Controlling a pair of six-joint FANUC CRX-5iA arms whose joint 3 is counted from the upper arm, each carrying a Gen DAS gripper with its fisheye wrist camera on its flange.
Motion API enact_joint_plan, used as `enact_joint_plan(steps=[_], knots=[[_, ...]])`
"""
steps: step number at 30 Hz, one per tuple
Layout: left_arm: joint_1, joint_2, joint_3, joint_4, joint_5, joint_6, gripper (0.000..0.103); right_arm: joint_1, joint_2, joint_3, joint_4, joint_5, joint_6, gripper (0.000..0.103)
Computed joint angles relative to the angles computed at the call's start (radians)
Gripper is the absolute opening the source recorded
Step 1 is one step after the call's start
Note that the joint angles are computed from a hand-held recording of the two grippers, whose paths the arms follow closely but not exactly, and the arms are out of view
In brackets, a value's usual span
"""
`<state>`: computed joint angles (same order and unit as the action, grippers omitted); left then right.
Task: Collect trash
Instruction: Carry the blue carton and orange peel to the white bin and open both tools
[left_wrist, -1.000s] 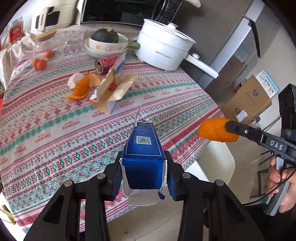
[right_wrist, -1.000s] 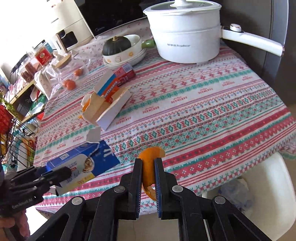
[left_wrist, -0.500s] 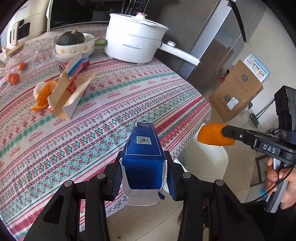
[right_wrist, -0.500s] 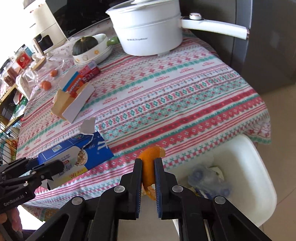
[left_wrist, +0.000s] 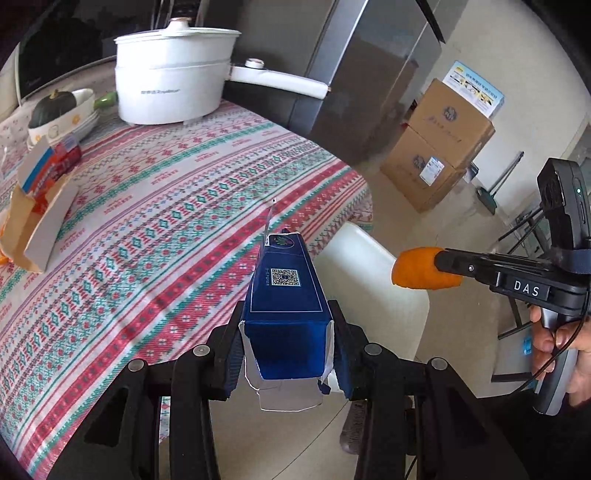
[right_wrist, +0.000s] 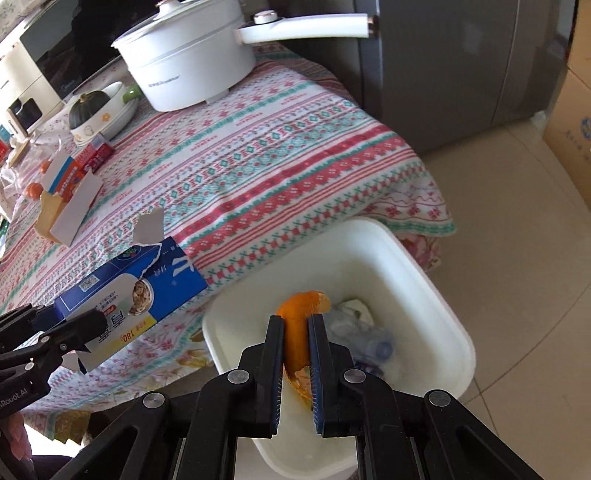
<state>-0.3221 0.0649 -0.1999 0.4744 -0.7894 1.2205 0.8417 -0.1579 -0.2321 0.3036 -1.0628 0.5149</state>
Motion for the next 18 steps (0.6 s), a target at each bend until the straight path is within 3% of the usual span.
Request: enact_joint_plan(steps=[7,15,18], knots=[[-0.058,0.023,-0.009,0.070,0.022,-0.099,0.043,-0.020,-0.038,-0.037,-0.010,-0.013,-0.019,0.011],[-0.100,0.105,0.041,-0.002,0.017,-0.070,0.044,-0.026,-0.035,-0.042,-0.022,-0.029,-0.013,0.012],[-0.101,0.134,0.058,-0.020,0.017,-0.060,0.050,-0.027,-0.032,-0.042,-0.024,-0.034,-0.014,0.012]])
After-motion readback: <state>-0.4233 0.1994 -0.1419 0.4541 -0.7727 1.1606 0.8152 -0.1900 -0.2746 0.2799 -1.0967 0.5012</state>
